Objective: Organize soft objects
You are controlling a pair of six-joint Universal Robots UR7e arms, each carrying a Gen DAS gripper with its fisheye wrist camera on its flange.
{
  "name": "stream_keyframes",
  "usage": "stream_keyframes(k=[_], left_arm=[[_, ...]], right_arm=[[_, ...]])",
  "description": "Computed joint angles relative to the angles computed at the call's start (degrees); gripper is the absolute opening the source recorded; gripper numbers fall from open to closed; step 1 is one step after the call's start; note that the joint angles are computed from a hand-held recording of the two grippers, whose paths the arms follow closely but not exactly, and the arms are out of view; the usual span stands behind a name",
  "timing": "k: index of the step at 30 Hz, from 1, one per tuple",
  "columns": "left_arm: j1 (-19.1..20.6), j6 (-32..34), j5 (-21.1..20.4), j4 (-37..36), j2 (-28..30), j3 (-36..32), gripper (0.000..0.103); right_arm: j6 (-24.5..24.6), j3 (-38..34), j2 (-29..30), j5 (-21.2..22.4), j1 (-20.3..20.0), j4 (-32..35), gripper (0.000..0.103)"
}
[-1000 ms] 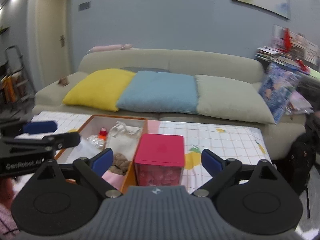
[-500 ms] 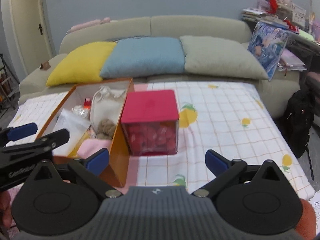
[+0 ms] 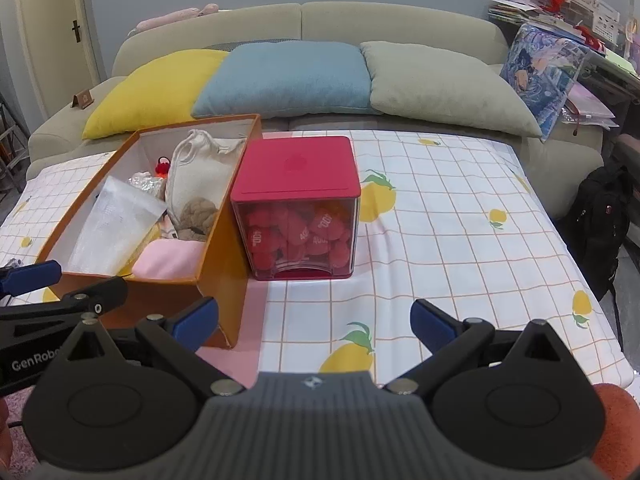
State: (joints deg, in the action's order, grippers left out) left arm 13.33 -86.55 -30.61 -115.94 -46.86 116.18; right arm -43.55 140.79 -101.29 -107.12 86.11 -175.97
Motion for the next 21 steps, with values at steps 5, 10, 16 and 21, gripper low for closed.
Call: stream_keyframes(k=[5,10,16,21], left_arm=[[-0.1,0.6,0.1,-1.3,-0.3,0.3,0.088],[0.0,1.3,-0.2,-2.1,-0.3,0.5,0.088],[0.2,3.1,-0.6,-4.0,-0.2,0.6,0.087],[0.1,3.7,-0.7,-4.7,-0.1,0.6,0.087]], right_arm=[[-0.4,0.1,-0.3,0.6,-0.1,-0.4,0.100],[-0.3,0.2,-0.6,1.1,-0.3,-0.3,0.100],[-0.1,0.0,-0.6,1.3,-0.6,0.2,0.100],[0.4,0.0,-0.7,1.5,-0.8,0.4,0.100]])
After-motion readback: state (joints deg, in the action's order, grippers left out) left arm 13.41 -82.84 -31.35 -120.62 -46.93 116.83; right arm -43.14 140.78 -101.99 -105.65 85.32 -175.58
